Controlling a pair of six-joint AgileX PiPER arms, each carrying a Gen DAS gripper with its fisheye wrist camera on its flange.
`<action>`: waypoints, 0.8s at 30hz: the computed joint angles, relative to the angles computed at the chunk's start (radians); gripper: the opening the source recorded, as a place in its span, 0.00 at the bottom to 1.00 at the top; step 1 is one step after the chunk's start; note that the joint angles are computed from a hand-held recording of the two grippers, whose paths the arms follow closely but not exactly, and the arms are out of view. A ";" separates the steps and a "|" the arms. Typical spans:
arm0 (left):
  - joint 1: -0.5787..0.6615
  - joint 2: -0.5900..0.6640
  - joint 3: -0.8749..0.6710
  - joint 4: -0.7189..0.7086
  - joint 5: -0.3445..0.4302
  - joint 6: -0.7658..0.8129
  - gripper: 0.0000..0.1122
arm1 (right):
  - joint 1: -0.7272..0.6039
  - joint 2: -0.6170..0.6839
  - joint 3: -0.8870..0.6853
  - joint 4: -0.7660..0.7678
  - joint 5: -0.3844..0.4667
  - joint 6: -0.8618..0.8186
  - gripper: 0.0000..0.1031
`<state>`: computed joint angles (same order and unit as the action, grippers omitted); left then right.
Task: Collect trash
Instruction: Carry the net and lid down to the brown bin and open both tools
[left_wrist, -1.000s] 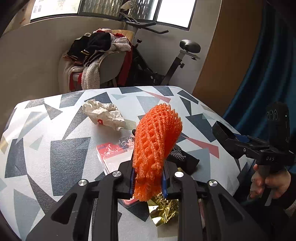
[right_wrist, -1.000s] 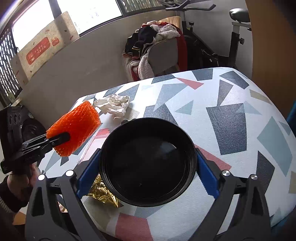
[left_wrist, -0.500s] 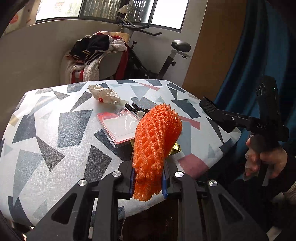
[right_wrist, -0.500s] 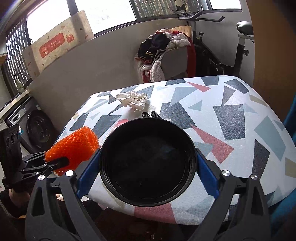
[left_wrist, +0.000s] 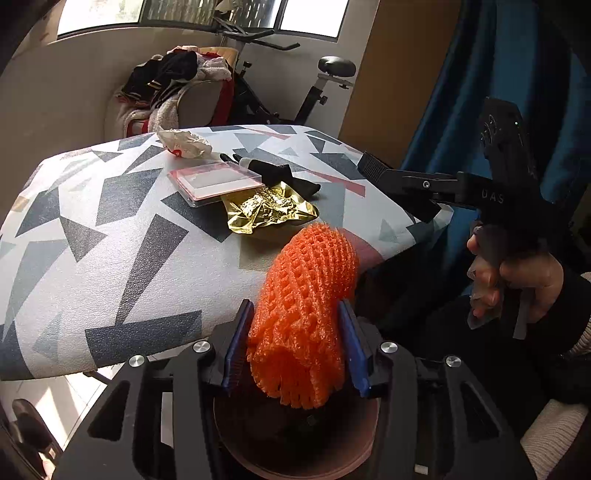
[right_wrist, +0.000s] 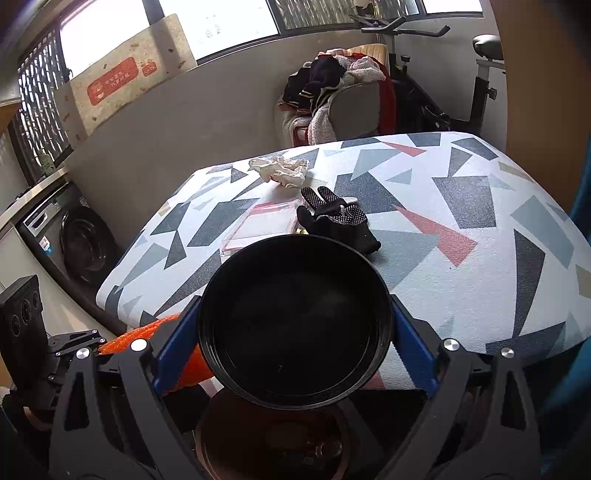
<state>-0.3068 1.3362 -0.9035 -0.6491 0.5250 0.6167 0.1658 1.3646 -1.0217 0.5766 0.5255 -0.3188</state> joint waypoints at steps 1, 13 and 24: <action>-0.010 -0.009 0.009 0.014 -0.014 -0.003 0.49 | 0.009 -0.009 0.014 -0.014 -0.007 0.013 0.90; -0.039 -0.146 0.084 0.204 -0.134 -0.204 0.72 | 0.146 -0.032 0.206 -0.084 -0.084 0.092 0.90; 0.021 -0.178 0.105 0.244 -0.155 -0.270 0.81 | 0.248 0.027 0.216 -0.148 -0.105 0.139 0.90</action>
<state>-0.2854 1.1584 -0.7984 -0.4051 0.3700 0.3469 0.4133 1.3916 -0.8055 0.4282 0.4203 -0.1798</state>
